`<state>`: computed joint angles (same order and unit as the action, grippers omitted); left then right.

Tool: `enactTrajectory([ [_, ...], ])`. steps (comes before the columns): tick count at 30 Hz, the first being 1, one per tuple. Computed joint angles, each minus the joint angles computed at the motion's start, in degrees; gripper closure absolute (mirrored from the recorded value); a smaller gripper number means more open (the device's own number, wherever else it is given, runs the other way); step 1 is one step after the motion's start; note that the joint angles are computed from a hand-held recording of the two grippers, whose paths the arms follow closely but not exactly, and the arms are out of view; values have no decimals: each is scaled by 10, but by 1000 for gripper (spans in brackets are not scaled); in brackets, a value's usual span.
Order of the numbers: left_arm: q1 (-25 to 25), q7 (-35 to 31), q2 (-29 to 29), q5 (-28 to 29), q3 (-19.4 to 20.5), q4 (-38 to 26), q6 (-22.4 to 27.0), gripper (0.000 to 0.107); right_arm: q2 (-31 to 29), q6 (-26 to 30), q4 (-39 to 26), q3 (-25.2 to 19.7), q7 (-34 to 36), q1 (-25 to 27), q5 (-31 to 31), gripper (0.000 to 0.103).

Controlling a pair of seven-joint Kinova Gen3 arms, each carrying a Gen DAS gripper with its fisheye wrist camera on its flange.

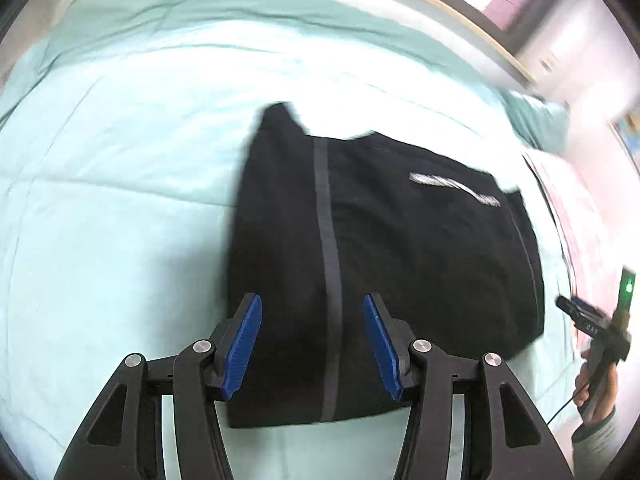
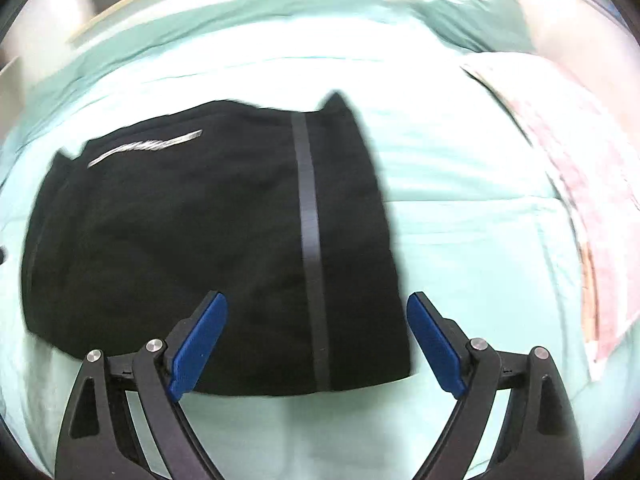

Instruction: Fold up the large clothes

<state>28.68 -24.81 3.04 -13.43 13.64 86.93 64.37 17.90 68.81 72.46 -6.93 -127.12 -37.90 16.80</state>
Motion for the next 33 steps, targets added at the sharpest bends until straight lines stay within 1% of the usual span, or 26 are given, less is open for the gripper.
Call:
enactTrajectory([
  [1, -27, -21, -15, 23, -2, 22, -18, 53, -4, 9, -4, 10, 10, 8, -5, 11],
  [3, -80, -67, -28, 68, 14, 49, -61, 53, 3, 8, -11, 11, 16, 27, -6, 11],
  [6, -159, -137, -19, 136, 40, 71, -103, 53, 18, -6, -20, 15, 46, 66, -36, 11],
  [7, -186, -160, -15, 160, 50, 81, -118, 53, 23, -15, -22, 14, 63, 84, -56, 11],
  [8, -211, -176, -2, 183, 71, 84, -137, 53, 26, -22, -23, 13, 80, 101, -75, 11],
  [11, -291, -225, 16, 253, 113, 121, -193, 53, 49, -37, -34, 7, 132, 148, -140, 11],
  [13, -344, -270, 26, 299, 146, 142, -219, 53, 67, -45, -43, 5, 165, 174, -182, 11],
  [15, -397, -315, 40, 346, 183, 163, -243, 53, 89, -46, -56, -7, 202, 206, -229, 11],
  [18, -475, -370, 59, 416, 247, 190, -272, 53, 116, -47, -65, -17, 247, 233, -283, 11],
  [19, -489, -394, 63, 439, 257, 198, -279, 53, 121, -46, -67, -19, 258, 239, -297, 11],
  [20, -493, -417, 60, 462, 256, 206, -284, 53, 130, -47, -67, -26, 276, 252, -319, 11],
  [21, -486, -440, 60, 486, 245, 212, -290, 53, 138, -46, -68, -31, 291, 261, -338, 11],
  [25, -398, -523, 68, 566, 143, 217, -294, 53, 169, -36, -76, -46, 334, 286, -399, 11],
  [28, -325, -565, 86, 605, 64, 204, -276, 52, 190, -35, -82, -50, 350, 293, -429, 11],
  [29, -307, -585, 93, 623, 44, 204, -277, 50, 197, -39, -79, -53, 356, 298, -442, 11],
  [30, -300, -604, 97, 647, 35, 206, -279, 48, 202, -44, -76, -56, 360, 302, -453, 10],
  [31, -302, -621, 103, 670, 37, 210, -283, 45, 206, -48, -73, -58, 365, 306, -462, 9],
  [32, -313, -636, 110, 693, 49, 214, -290, 44, 212, -56, -65, -64, 373, 315, -480, 9],
  [33, -331, -652, 119, 716, 72, 222, -302, 44, 216, -67, -54, -73, 383, 325, -500, 9],
])
